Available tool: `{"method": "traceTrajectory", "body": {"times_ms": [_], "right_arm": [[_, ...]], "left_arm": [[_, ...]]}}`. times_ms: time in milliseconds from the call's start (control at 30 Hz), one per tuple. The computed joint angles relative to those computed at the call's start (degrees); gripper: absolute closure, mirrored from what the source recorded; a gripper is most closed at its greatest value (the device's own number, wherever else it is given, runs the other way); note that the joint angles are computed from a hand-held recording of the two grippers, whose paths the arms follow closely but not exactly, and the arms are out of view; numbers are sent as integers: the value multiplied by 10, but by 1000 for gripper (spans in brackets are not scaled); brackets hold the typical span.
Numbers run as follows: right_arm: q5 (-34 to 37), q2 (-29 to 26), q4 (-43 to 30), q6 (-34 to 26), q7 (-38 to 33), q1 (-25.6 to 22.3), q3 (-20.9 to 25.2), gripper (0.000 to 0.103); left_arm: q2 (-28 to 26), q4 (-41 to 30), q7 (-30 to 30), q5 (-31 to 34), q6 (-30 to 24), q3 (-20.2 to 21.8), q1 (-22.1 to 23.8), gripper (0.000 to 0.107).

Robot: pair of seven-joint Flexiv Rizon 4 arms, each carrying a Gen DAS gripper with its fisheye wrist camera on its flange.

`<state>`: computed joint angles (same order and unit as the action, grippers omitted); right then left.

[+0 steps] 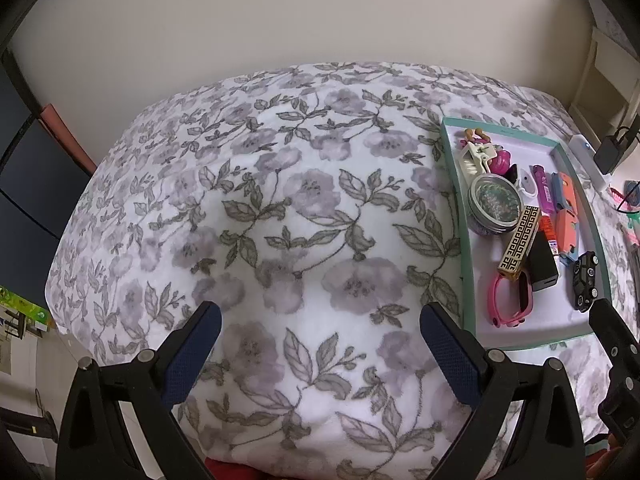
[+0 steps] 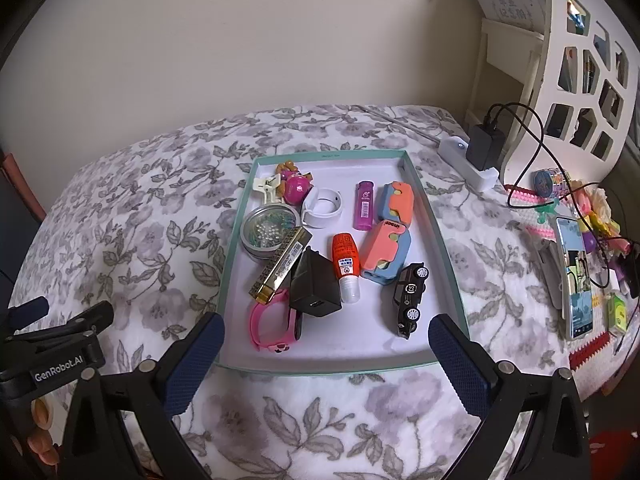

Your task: Organize rigid objects

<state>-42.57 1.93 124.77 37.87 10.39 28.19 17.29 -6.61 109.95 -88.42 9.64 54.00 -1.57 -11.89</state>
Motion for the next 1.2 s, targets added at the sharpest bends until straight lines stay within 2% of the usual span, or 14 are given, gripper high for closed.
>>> {"method": "traceTrajectory", "body": {"times_ms": [967, 1200], "right_arm": [[3, -5, -2, -6, -22, -1, -3, 0], [6, -5, 0, -5, -27, -2, -3, 0]], "left_arm": [[-3, -2, -3, 3, 2, -1, -2, 7], [1, 11, 28, -23, 23, -4, 1, 7]]}}
